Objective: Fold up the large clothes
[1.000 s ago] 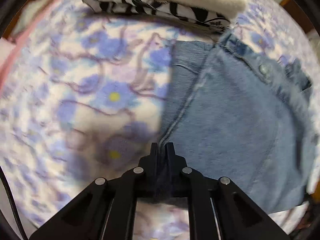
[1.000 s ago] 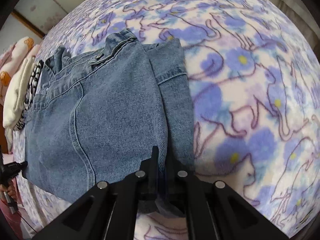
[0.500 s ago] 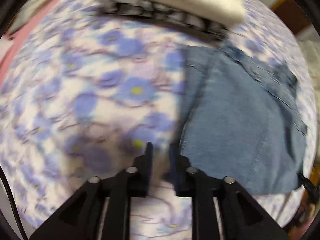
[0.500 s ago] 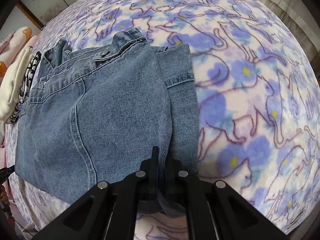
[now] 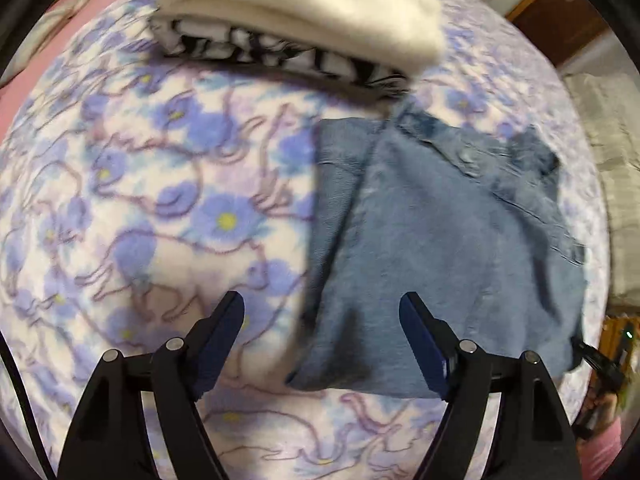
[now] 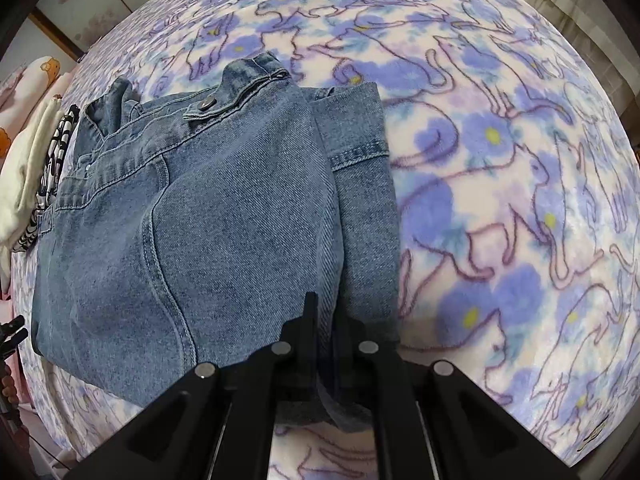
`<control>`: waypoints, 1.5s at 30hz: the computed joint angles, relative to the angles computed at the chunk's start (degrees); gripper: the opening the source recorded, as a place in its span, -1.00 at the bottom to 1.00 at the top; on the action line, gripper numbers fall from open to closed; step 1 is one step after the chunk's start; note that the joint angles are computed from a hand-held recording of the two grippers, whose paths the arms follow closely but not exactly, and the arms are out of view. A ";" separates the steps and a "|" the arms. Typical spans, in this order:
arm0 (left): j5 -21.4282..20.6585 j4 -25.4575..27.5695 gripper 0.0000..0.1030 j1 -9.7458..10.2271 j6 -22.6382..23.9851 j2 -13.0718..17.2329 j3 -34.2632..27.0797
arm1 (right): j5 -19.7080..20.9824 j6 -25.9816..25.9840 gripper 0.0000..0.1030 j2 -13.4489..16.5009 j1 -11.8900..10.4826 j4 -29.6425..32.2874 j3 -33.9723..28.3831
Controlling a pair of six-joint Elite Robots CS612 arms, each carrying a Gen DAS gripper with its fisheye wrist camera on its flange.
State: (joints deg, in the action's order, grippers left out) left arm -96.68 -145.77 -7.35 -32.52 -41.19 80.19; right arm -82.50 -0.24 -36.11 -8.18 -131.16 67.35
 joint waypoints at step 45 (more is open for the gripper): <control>14.23 12.82 -0.39 -4.03 5.35 2.51 -5.97 | -0.47 4.19 -0.77 -1.32 0.36 -3.32 0.31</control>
State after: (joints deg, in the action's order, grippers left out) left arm -82.45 -132.95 -11.38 -27.16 -38.68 74.22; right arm -82.97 3.95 -37.42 -7.82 -134.48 67.66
